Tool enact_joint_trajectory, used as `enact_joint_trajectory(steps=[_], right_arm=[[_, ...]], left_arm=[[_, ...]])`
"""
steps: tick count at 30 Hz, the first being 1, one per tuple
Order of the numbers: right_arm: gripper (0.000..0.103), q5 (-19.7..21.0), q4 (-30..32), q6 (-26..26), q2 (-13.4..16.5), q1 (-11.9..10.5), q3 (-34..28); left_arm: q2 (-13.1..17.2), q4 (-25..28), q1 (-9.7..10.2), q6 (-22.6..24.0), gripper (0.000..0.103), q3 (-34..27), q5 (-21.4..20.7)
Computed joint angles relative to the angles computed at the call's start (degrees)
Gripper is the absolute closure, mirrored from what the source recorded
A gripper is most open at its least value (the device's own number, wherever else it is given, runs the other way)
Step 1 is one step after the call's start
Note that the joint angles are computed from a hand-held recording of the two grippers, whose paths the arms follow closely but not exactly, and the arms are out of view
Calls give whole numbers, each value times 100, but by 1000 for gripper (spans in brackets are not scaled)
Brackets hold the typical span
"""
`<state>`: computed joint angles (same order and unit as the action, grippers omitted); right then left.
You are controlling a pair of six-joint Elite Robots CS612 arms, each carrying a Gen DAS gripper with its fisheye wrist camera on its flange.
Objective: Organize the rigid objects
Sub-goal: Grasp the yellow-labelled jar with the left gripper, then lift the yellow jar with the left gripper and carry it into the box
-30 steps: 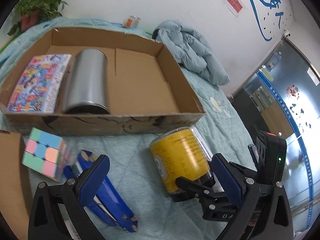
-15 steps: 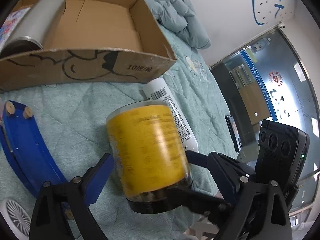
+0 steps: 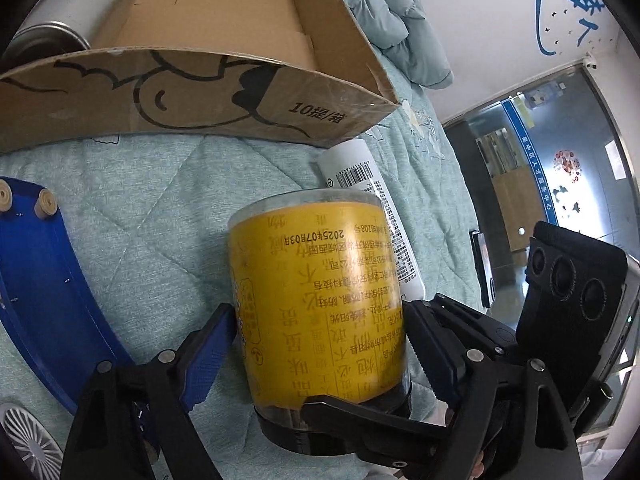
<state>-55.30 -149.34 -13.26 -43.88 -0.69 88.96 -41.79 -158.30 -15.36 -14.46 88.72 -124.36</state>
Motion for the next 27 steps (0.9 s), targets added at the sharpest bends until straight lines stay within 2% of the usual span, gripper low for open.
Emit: enact_joint_trajectory(steps=[5, 13, 20, 27], right_arm=[[12, -153, 2, 33, 20, 58, -43], [13, -302, -83, 113, 4, 94, -52], [13, -283, -563, 15, -155, 135, -64], [15, -314, -1170, -202, -259, 237, -368]], left_arm=[[9, 31, 40, 40, 19, -17, -105], [-29, -12, -6, 101, 20, 4, 0], [-370, -552, -3, 33, 20, 115, 327], [-744, -940, 35, 281, 20, 39, 885]])
